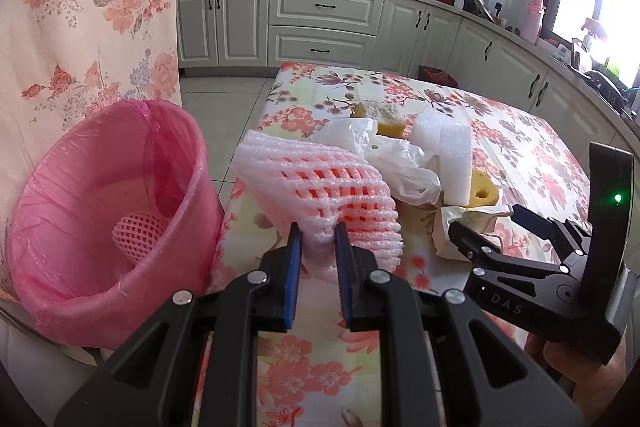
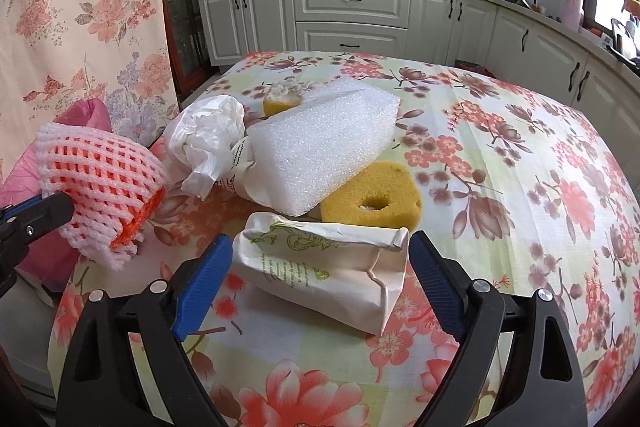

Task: Collect trash
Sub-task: 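Lift the foam net with the left tool while the right tool grasps and lifts the green-printed paper packet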

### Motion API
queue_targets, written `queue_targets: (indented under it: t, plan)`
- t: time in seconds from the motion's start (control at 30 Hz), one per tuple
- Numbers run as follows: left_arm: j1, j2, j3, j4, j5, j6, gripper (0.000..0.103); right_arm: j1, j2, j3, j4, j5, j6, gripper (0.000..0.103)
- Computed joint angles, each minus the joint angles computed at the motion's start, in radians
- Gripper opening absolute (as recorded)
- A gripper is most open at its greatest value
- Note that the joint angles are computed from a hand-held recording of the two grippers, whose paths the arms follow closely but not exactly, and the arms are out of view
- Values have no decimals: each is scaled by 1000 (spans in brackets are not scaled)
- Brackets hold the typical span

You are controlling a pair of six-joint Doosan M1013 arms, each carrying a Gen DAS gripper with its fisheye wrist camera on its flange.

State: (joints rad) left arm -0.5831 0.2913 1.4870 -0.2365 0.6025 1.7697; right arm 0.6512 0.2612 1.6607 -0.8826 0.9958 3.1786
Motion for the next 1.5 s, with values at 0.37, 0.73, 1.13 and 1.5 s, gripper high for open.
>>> queue_targets:
  t: [0.37,0.73,1.13,1.5]
  plan:
    - [5,-5,3,-35,-7,30,16,-10,29,-29,66,22,-56,84]
    - [4,-7,4,-41,-5,33,16,-26,24,-13,96,-15,-50,80]
    - [7,-15,9,-70,-16,60,16,1,-7,11,32,-3,1,80]
    - [20,-38,22,-117,-40,101,16,34,-47,20,-56,15,58,80]
